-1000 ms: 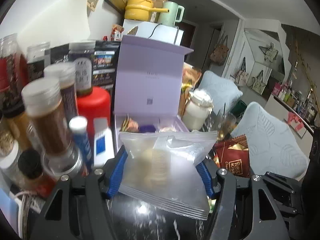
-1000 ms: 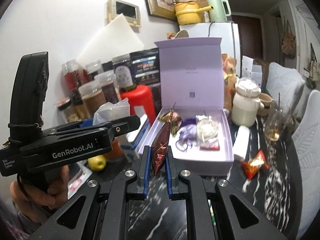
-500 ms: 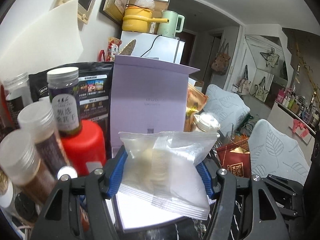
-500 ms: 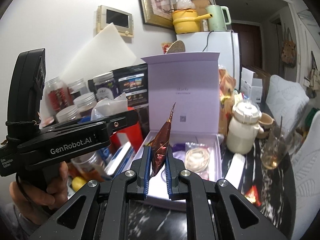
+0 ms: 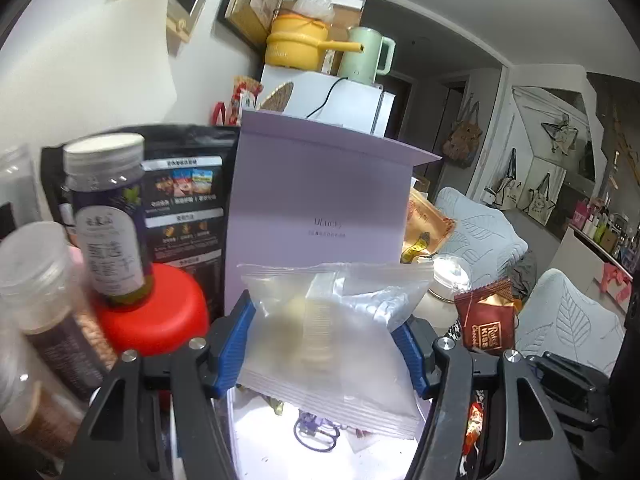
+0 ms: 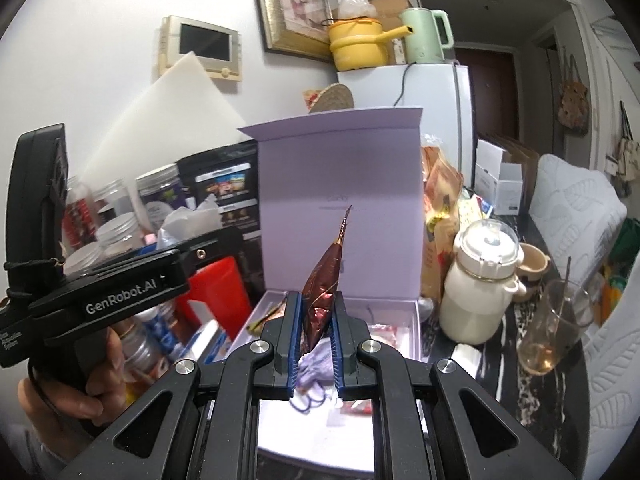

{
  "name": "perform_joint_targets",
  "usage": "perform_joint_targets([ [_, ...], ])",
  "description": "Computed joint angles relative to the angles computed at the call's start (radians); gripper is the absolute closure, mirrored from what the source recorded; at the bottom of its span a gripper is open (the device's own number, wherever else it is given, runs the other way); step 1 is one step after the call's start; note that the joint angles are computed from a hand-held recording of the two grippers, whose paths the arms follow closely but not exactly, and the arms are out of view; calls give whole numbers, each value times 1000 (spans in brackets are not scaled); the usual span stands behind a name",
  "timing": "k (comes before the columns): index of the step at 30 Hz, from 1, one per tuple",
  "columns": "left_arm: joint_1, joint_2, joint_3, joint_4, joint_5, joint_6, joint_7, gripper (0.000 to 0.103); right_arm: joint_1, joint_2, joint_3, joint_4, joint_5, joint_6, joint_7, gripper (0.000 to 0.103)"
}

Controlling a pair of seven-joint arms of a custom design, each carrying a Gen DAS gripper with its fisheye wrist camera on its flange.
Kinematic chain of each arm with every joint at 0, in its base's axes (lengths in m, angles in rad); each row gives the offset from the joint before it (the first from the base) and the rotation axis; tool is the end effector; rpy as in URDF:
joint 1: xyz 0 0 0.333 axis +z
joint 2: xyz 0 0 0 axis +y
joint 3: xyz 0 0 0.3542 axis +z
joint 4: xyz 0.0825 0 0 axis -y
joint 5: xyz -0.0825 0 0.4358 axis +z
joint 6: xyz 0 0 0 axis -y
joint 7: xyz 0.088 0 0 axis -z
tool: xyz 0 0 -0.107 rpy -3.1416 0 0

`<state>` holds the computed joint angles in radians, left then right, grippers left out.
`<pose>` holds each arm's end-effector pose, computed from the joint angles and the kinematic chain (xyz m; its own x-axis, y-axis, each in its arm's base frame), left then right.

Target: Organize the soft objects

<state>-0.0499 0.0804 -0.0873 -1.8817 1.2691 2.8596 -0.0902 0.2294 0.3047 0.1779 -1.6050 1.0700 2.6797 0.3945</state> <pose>0.6556 -0.1415 0.5565 0.2728 -0.9309 0.2429 -0.3789 -0.3360 -0.8623 0.7104 0.2576 0.5499 0.7275 -0.6742 -0.1268 -0.4068 -0.2751 -0.8711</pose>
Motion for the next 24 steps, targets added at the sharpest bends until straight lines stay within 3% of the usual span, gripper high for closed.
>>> perform_joint_targets([
  [7,3,80,12,64,-134,18,137,39,16,114,-17,125,-139,-29,128,90],
  [15,-22,137,29,101,-231,-42,249,39,12,207,-9,240,-254,-104,213,90],
  [24,-16,201,12,138,-445,-74,470,39,40,281,-44,310,-405,-174,345,90],
])
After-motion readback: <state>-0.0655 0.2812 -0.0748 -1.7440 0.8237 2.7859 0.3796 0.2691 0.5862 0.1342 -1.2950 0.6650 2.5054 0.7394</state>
